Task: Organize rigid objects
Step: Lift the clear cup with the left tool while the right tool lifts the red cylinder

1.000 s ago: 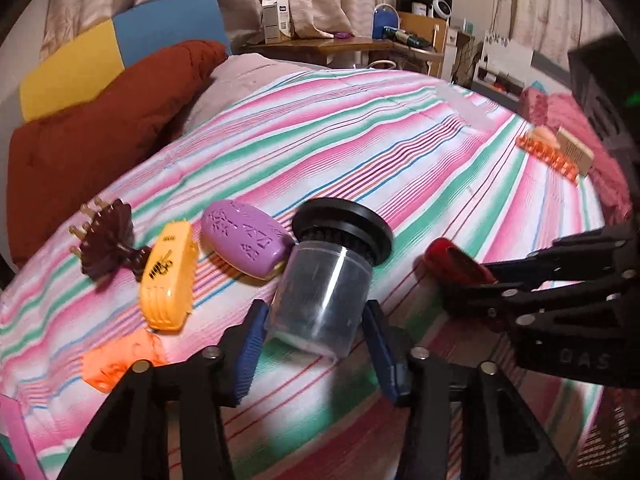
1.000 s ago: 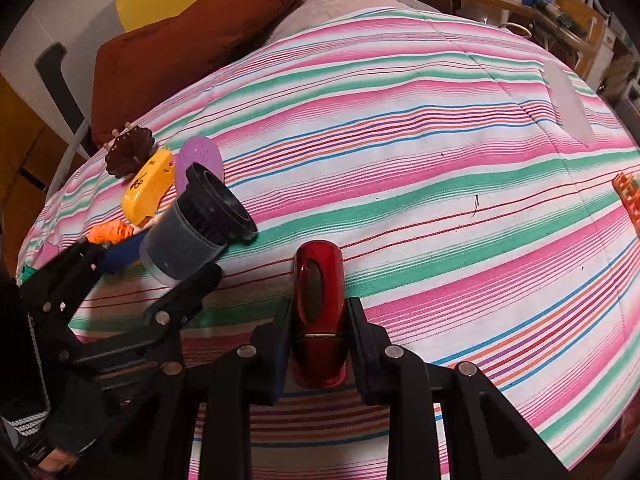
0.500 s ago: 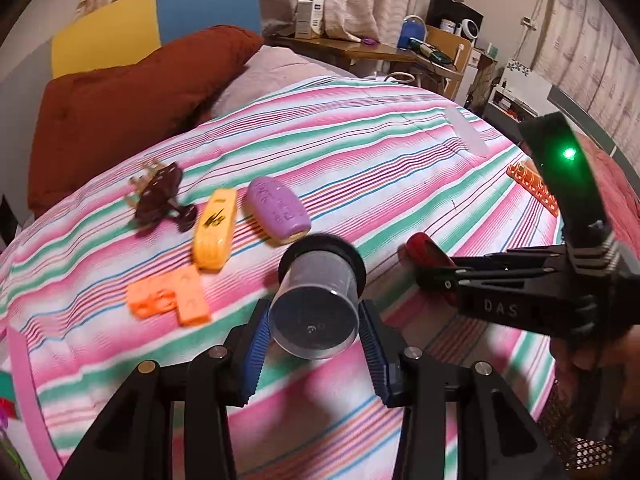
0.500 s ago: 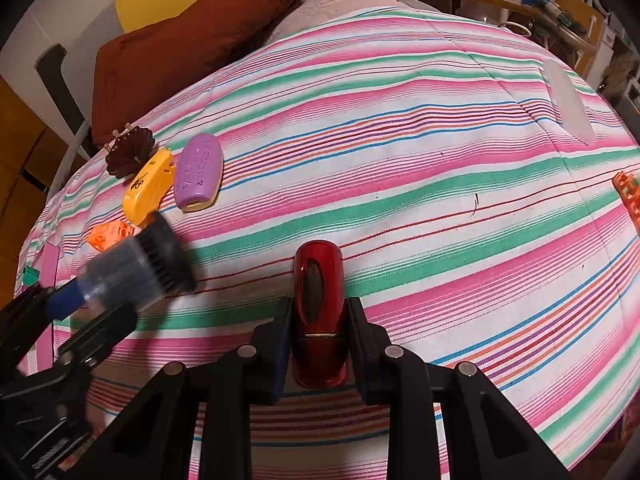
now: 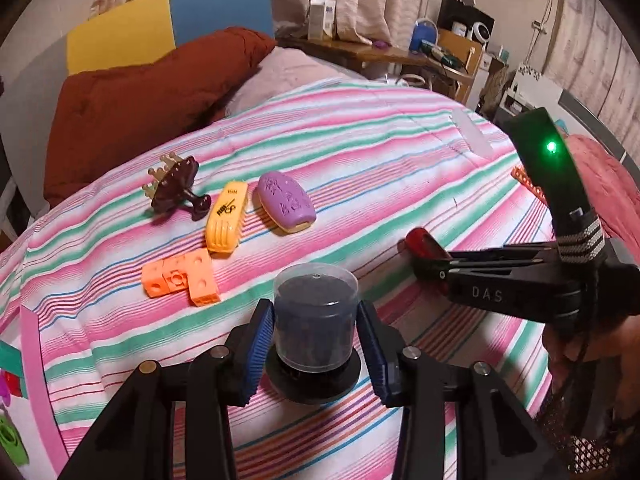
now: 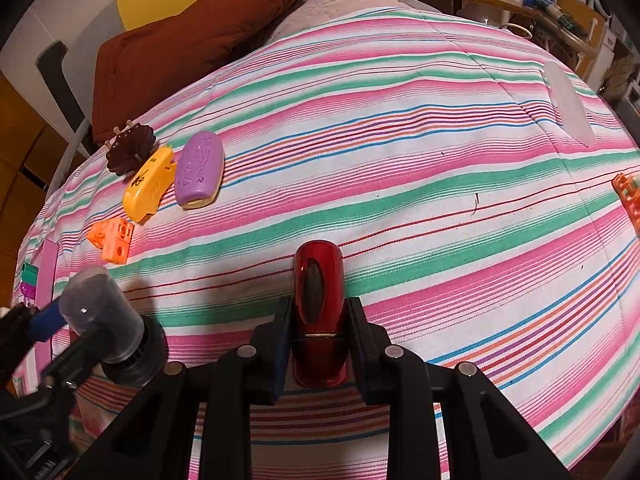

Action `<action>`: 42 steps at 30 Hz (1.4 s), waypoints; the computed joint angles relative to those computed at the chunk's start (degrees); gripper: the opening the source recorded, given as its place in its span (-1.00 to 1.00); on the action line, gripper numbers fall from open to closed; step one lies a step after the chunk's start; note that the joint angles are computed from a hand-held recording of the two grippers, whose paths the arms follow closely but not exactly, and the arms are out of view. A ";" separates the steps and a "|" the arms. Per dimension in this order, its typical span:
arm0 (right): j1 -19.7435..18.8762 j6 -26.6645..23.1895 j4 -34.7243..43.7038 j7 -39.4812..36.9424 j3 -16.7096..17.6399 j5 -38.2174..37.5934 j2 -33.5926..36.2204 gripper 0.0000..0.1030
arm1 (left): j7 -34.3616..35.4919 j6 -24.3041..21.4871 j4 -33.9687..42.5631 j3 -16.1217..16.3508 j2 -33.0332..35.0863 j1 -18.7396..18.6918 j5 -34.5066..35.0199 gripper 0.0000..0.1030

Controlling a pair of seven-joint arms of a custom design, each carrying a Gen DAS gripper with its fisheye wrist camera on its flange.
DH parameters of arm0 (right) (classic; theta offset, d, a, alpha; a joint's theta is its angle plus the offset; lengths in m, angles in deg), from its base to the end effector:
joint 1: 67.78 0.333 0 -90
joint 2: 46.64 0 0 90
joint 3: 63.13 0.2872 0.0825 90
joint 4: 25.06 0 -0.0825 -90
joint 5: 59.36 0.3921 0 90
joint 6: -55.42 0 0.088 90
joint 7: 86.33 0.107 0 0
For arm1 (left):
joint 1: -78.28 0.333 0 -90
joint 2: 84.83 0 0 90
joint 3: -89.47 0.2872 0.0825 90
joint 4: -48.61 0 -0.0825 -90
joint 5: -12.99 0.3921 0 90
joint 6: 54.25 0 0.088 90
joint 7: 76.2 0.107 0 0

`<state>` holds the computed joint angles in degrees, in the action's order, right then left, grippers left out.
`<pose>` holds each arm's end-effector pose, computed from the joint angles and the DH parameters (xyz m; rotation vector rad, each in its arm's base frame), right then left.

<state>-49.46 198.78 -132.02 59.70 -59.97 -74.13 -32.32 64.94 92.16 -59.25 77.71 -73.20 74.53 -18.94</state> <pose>0.6054 0.2380 0.3918 -1.4917 2.3256 -0.3074 0.6262 -0.1595 0.4213 -1.1183 2.5805 -0.8813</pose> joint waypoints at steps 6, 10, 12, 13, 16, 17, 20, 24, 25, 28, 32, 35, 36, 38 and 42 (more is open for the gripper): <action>0.00 -0.06 0.03 -0.16 -0.01 0.07 0.04 -0.48 | 3.20 6.85 -4.33 -0.58 -1.82 -0.70 -1.14 -0.16; 0.02 -0.18 0.21 -0.29 -0.02 0.04 0.17 -0.48 | 4.99 8.03 -6.35 -0.61 -2.87 -0.31 -3.71 -0.15; 0.02 -0.18 0.21 -0.29 -0.03 0.04 0.17 -0.48 | 6.30 8.47 -7.23 -0.59 -3.30 -0.14 -5.12 -0.14; 0.07 -0.31 0.30 -0.30 -0.05 -0.09 0.22 -0.48 | 6.60 8.74 -7.72 -0.50 -3.52 -0.19 -5.31 -0.14; 0.34 -0.65 0.59 -0.07 -0.19 -0.91 0.38 -0.48 | 8.01 9.64 -8.85 -0.46 -3.79 -0.23 -6.34 -0.15; 0.42 -0.60 0.60 0.07 -0.21 -1.16 0.39 -0.48 | 9.24 10.04 -9.25 -0.62 -4.02 -0.08 -7.67 -0.15; 0.64 -0.16 0.51 0.34 -0.25 -1.93 0.38 -0.48 | 9.99 9.38 -9.50 -0.37 -4.60 0.06 -9.42 -0.16; 0.88 0.69 0.45 -0.32 -0.05 -2.53 0.44 -0.48 | 11.97 7.91 -9.93 0.11 -6.39 0.58 -13.75 -0.16; 1.09 0.52 0.79 -0.56 -0.03 -2.98 0.66 -0.48 | 12.53 7.76 -10.19 0.30 -6.91 0.60 -14.87 -0.16; 1.86 -0.07 1.65 -0.68 -0.13 -4.66 1.11 -0.48 | 14.45 7.14 -11.13 1.12 -8.61 0.74 -18.68 -0.16; 3.12 -0.80 2.63 0.00 -0.51 -8.05 1.48 -0.48 | 15.46 6.29 -12.46 2.60 -10.38 0.92 -21.21 -0.16; 4.04 -1.18 3.30 0.87 -0.82 -10.90 1.72 -0.48 | 15.49 5.61 -13.07 3.72 -11.47 1.35 -22.52 -0.16; 4.24 -1.18 3.38 1.04 -0.86 -11.61 1.72 -0.48 | 15.47 5.35 -13.23 4.04 -11.80 1.48 -22.87 -0.16; 4.56 -1.10 3.50 1.33 -0.90 -12.86 1.69 -0.48 | 15.76 5.03 -13.58 4.75 -12.61 1.88 -23.83 -0.16; 5.25 -1.50 4.19 1.53 -0.93 -15.15 2.01 -0.48 | 16.71 4.52 -14.00 6.27 -14.15 2.80 -25.99 -0.16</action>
